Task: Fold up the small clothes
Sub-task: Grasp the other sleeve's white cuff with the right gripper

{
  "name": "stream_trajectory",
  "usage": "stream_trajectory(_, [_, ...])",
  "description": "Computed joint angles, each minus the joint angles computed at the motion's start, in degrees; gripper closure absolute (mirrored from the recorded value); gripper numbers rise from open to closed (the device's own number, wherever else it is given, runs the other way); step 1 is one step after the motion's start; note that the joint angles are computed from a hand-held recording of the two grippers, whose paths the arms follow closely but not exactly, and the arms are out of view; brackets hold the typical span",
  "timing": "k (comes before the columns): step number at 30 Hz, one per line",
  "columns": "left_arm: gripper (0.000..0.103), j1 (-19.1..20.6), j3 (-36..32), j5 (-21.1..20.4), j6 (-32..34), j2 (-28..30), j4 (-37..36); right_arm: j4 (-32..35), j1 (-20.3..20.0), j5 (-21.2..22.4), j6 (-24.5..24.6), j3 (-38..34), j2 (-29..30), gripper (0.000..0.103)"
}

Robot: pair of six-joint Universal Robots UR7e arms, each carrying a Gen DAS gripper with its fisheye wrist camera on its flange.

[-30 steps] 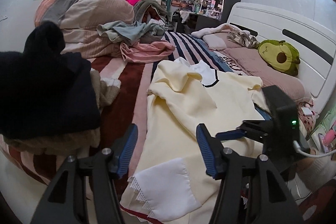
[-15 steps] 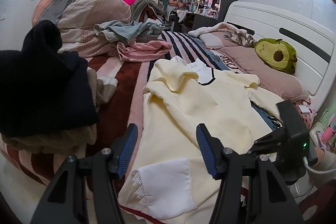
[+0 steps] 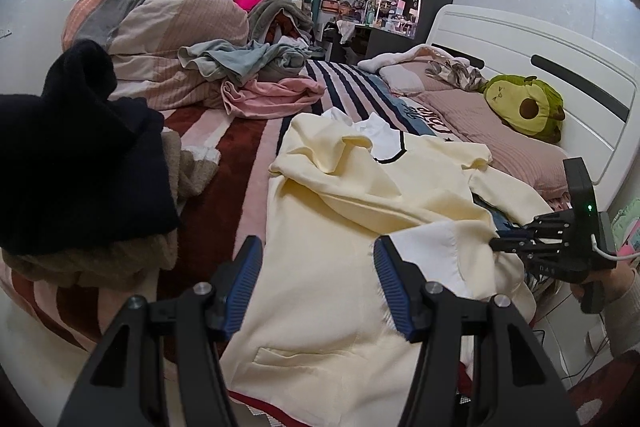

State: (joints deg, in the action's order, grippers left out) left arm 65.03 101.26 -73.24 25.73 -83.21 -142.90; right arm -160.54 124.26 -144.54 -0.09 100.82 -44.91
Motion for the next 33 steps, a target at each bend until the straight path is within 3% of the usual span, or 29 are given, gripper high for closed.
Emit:
stream_trajectory(1, [0.049,-0.1,0.1,0.0,0.2,-0.1,0.0,1.7,0.2,-1.2,1.4,0.0,-0.2,0.093])
stream_trajectory(2, [0.049,-0.1,0.2,0.0,0.3,-0.2,0.1,1.4,0.5,-2.0,1.9,-0.1,-0.3,0.083])
stream_trajectory(4, [0.049,-0.1,0.2,0.0,0.4,-0.2,0.1,-2.4,1.1,-1.2,1.0,0.1,-0.5,0.070])
stream_trajectory(6, [0.048,0.0,0.3,-0.2,0.3,-0.2,0.1,-7.4,1.5,3.2,-1.4,-0.3,-0.2,0.069])
stream_trajectory(8, [0.048,0.2,0.1,-0.7,0.2,-0.1,0.4,-9.3,1.5,7.0,-3.8,-2.3,1.4,0.055])
stream_trajectory(11, [0.048,1.0,-0.6,-2.0,0.2,0.3,0.9,-7.6,1.0,11.1,-5.4,-6.5,4.9,0.047])
stream_trajectory(13, [0.048,1.7,-1.3,-3.0,0.6,0.7,1.3,-3.8,0.3,14.1,-4.1,-9.7,7.3,0.045])
stream_trajectory(14, [0.048,1.9,-1.6,-3.3,0.8,0.9,1.4,-1.4,0.0,14.4,-2.4,-11.3,8.6,0.038])
stream_trajectory(17, [0.048,2.9,-2.4,-4.2,1.3,1.4,2.1,2.6,-0.4,10.5,2.0,-15.1,13.0,0.022])
stream_trajectory(23, [0.048,4.2,-3.7,-3.9,1.3,2.3,4.0,1.5,0.1,4.0,1.1,-18.2,17.6,0.018])
stream_trajectory(25, [0.048,4.5,-3.9,-3.8,1.2,2.6,3.9,2.8,0.2,2.3,0.6,-19.0,18.4,0.021])
stream_trajectory(27, [0.048,4.6,-4.1,-4.0,0.9,2.9,3.9,2.6,0.5,0.3,-0.5,-19.1,18.8,0.035])
stream_trajectory(28, [0.048,4.6,-4.2,-4.1,0.9,2.9,3.8,1.5,0.6,0.2,-0.9,-18.4,18.5,0.049])
stream_trajectory(29, [0.048,4.6,-4.2,-4.2,0.9,3.0,3.8,0.8,0.5,0.5,-0.8,-17.9,17.9,0.070])
stream_trajectory(31, [0.048,4.1,-3.9,-4.3,1.1,2.9,3.5,-0.5,0.7,-0.8,-0.8,-17.0,17.1,0.095])
stream_trajectory(33, [0.048,3.4,-3.4,-4.2,1.6,2.6,3.1,-4.3,0.4,2.7,-0.1,-14.1,14.6,0.097])
